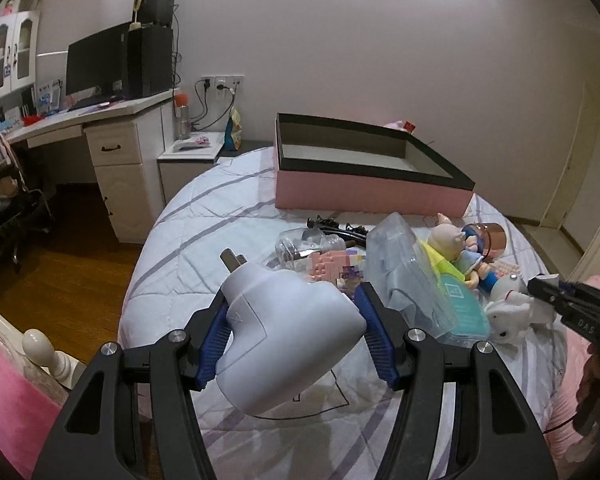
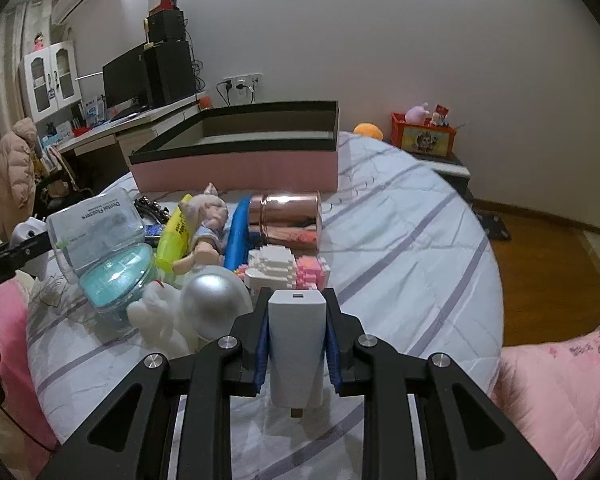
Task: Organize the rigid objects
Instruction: 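Carry the white plug device and white charger into the pink box and release both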
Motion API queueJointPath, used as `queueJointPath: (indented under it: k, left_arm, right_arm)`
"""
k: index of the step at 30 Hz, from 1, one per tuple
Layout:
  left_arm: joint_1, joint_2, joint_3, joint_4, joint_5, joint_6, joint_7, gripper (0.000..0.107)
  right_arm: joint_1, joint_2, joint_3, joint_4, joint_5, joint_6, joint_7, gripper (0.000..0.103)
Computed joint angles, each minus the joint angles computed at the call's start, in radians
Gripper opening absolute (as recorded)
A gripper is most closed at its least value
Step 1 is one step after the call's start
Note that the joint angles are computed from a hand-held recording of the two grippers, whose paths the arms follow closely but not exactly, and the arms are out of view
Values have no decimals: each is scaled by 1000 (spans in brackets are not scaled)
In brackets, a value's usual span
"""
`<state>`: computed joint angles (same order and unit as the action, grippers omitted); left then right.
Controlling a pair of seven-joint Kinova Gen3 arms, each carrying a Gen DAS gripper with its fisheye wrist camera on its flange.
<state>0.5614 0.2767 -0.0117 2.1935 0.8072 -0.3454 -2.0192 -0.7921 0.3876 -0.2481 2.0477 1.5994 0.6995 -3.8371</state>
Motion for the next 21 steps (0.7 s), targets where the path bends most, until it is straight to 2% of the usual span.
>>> queueJointPath:
  k: [2,8,16,18,21]
  left_arm:
    - [5,-9,-2,3,9,-5,-11,62]
    - [-23,-28,32,-2,-52,-3,27,62]
    - [-3,-2,19,-97,-116,75,29,62]
    - [-18,8,30,-131,-168,106,58,62]
    - [-3,22,8,-182,-218,146,87,62]
  right_arm:
    - [-6,-3,-2,5,8,14,-14,23]
    - [-25,-21,-5,2,0,53,-3,23]
    - [-22,-30,2,-36,-5,49,76,23]
    - [-14,-32,7,-53,-7,35,107,23]
    - [0,-29,17,-89,-10,14,167,23]
